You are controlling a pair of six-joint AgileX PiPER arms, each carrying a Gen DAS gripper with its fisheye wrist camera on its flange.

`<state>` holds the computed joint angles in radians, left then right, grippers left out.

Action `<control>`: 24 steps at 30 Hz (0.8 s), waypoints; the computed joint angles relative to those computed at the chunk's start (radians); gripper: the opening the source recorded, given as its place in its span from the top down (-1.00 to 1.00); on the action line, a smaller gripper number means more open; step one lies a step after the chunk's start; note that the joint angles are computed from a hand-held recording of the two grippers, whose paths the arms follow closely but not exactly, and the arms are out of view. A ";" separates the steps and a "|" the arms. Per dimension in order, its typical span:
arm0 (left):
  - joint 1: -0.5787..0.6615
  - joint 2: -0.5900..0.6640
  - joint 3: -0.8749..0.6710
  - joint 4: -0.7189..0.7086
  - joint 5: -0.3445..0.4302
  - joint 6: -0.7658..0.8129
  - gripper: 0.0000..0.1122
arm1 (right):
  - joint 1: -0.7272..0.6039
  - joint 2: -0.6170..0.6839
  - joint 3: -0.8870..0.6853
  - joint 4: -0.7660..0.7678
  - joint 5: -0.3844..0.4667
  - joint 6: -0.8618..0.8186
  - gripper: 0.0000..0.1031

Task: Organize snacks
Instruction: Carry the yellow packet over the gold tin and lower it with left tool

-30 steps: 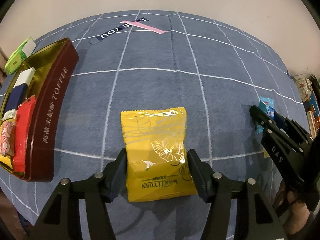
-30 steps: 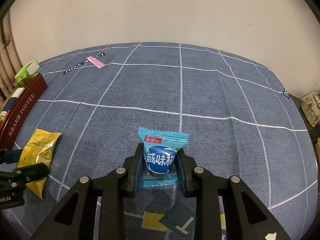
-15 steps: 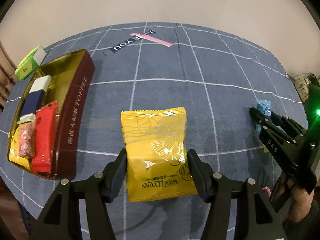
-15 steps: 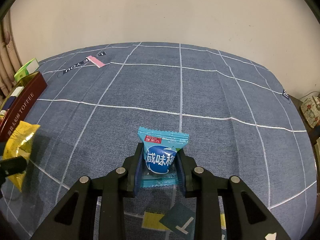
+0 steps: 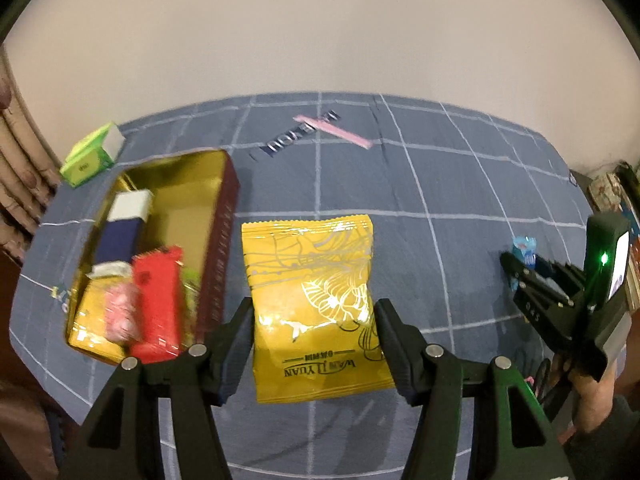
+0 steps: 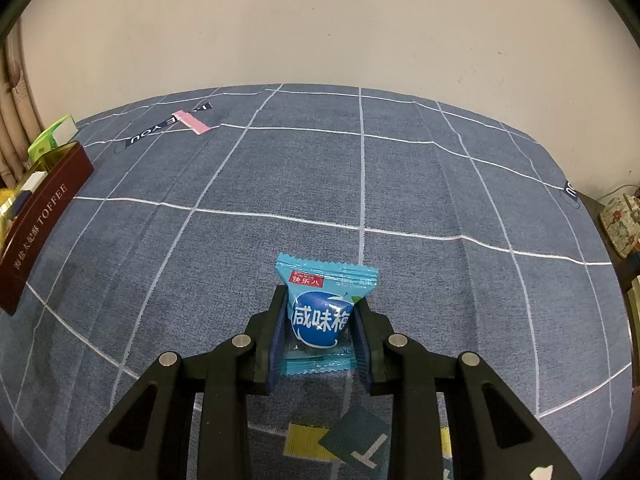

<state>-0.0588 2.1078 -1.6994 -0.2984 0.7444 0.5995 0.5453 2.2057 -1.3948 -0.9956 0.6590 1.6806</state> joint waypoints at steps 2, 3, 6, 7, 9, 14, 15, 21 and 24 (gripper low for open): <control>0.014 0.007 -0.032 -0.002 0.014 -0.004 -0.08 | 0.000 0.000 0.000 0.000 0.002 -0.001 0.49; 0.023 0.014 -0.053 0.003 0.020 -0.011 -0.08 | 0.001 0.000 -0.001 0.001 0.002 -0.001 0.49; 0.051 0.038 -0.116 0.014 0.040 -0.023 -0.08 | 0.001 0.000 0.000 0.001 0.003 -0.002 0.49; 0.058 0.046 -0.135 0.024 0.043 -0.032 -0.08 | 0.002 0.001 -0.002 0.002 0.004 -0.002 0.49; 0.078 0.071 -0.187 0.047 0.059 -0.054 -0.08 | 0.001 -0.001 0.001 0.000 0.004 -0.001 0.49; 0.118 0.163 -0.360 0.110 0.123 -0.119 -0.08 | 0.003 0.001 -0.002 0.002 0.006 -0.002 0.49; 0.125 0.179 -0.389 0.122 0.131 -0.133 -0.08 | 0.003 0.001 -0.002 0.002 0.006 -0.002 0.49; 0.157 0.320 -0.641 0.186 0.253 -0.163 -0.08 | 0.002 0.001 -0.002 0.001 0.007 -0.004 0.49; 0.164 0.368 -0.725 0.206 0.296 -0.154 -0.08 | 0.002 0.001 -0.002 0.001 0.007 -0.004 0.49</control>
<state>0.1055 2.4759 -2.4246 -0.0926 1.0401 0.4455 0.5472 2.2062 -1.3964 -0.9941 0.6662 1.6764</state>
